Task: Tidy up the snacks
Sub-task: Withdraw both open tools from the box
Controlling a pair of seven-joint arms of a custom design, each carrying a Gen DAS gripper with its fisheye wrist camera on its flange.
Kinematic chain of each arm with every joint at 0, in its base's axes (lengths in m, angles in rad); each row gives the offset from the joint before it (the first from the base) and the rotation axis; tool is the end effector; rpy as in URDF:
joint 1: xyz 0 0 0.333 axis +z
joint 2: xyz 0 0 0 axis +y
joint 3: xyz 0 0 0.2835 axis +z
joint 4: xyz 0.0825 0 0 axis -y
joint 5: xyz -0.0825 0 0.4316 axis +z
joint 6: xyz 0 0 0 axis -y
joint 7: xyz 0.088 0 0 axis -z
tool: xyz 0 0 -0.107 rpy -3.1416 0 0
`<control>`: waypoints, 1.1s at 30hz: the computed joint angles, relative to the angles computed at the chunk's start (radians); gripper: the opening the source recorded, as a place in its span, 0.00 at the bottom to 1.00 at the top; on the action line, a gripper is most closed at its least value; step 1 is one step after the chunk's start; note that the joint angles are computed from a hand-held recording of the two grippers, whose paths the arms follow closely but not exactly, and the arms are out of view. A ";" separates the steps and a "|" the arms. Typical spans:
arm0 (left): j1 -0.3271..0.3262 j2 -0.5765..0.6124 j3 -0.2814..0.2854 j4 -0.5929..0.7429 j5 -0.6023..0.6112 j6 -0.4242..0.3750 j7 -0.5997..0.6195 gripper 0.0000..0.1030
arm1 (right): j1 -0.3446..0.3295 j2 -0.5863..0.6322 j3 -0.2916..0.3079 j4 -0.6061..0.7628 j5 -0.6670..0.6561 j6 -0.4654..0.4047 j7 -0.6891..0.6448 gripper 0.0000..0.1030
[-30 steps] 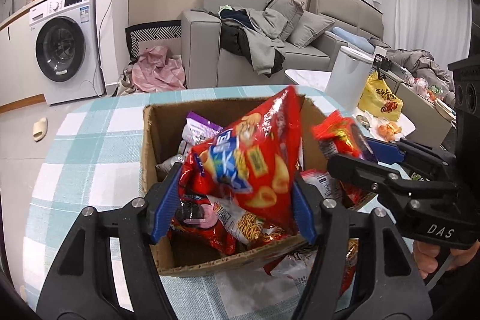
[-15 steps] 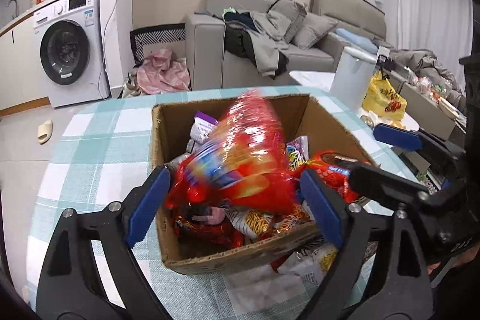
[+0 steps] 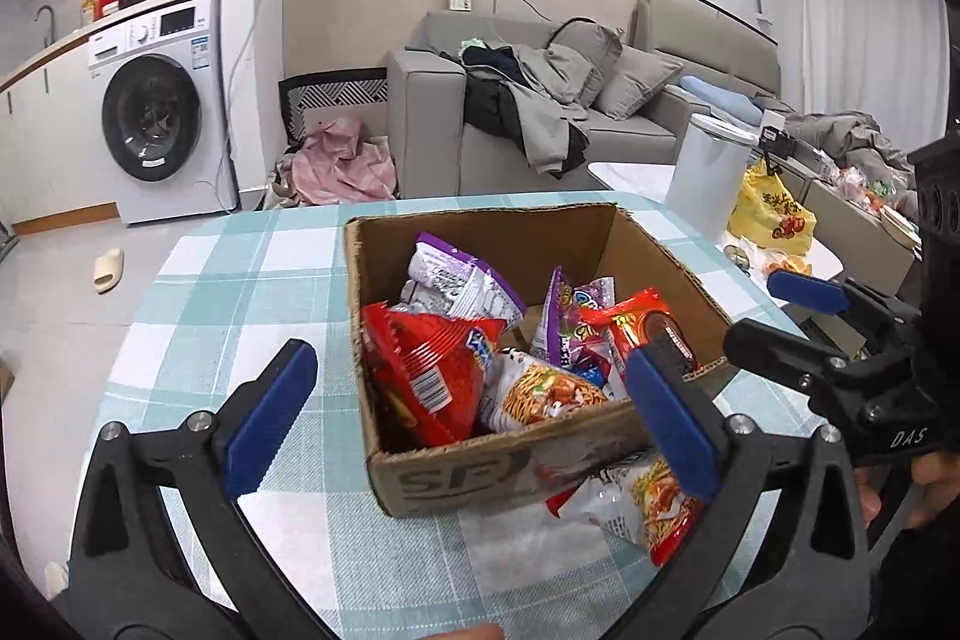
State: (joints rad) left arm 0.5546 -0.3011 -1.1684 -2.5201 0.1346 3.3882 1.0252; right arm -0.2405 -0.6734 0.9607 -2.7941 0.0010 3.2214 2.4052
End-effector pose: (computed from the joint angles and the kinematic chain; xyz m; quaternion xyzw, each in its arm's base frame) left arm 0.4296 -0.3237 0.3705 -0.5034 0.7184 -0.4204 0.2319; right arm 0.3659 0.2743 0.3660 -0.6297 0.6205 -0.2676 0.3831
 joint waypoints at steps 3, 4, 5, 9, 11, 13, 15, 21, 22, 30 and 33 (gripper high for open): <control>-0.098 -0.016 0.093 -0.037 -0.006 0.011 -0.013 1.00 | 0.030 -0.005 -0.021 -0.011 0.001 -0.010 0.001 1.00; -0.122 -0.020 0.115 -0.046 -0.012 0.013 -0.011 1.00 | 0.035 -0.012 -0.020 -0.015 0.002 -0.010 0.006 1.00; -0.148 -0.030 0.136 -0.057 -0.019 0.011 -0.010 1.00 | 0.040 -0.021 -0.019 -0.022 0.003 -0.008 0.012 1.00; -0.237 -0.071 0.213 -0.100 -0.027 0.008 -0.019 1.00 | 0.076 -0.029 -0.040 -0.037 0.005 -0.010 0.018 1.00; -0.281 -0.095 0.250 -0.122 -0.028 0.009 -0.025 1.00 | 0.091 -0.045 -0.042 -0.045 0.003 -0.020 0.023 1.00; -0.329 -0.121 0.291 -0.146 -0.025 0.004 -0.031 1.00 | 0.100 -0.062 -0.038 -0.051 0.001 -0.027 0.038 1.00; -0.384 -0.154 0.334 -0.178 -0.020 -0.002 -0.049 1.00 | 0.127 -0.063 -0.059 -0.061 -0.003 -0.028 0.044 1.00; -0.518 -0.231 0.443 -0.252 0.019 -0.030 -0.108 1.00 | 0.191 -0.087 -0.086 -0.086 -0.015 -0.058 0.080 1.00; -0.538 -0.239 0.459 -0.263 0.030 -0.035 -0.118 1.00 | 0.206 -0.090 -0.094 -0.090 -0.019 -0.066 0.085 1.00; -0.660 -0.333 0.533 -0.342 0.107 -0.094 -0.217 1.00 | 0.321 -0.142 -0.140 -0.141 -0.064 -0.116 0.158 1.00; -0.695 -0.363 0.551 -0.366 0.138 -0.112 -0.253 1.00 | 0.351 -0.164 -0.146 -0.153 -0.085 -0.141 0.188 1.00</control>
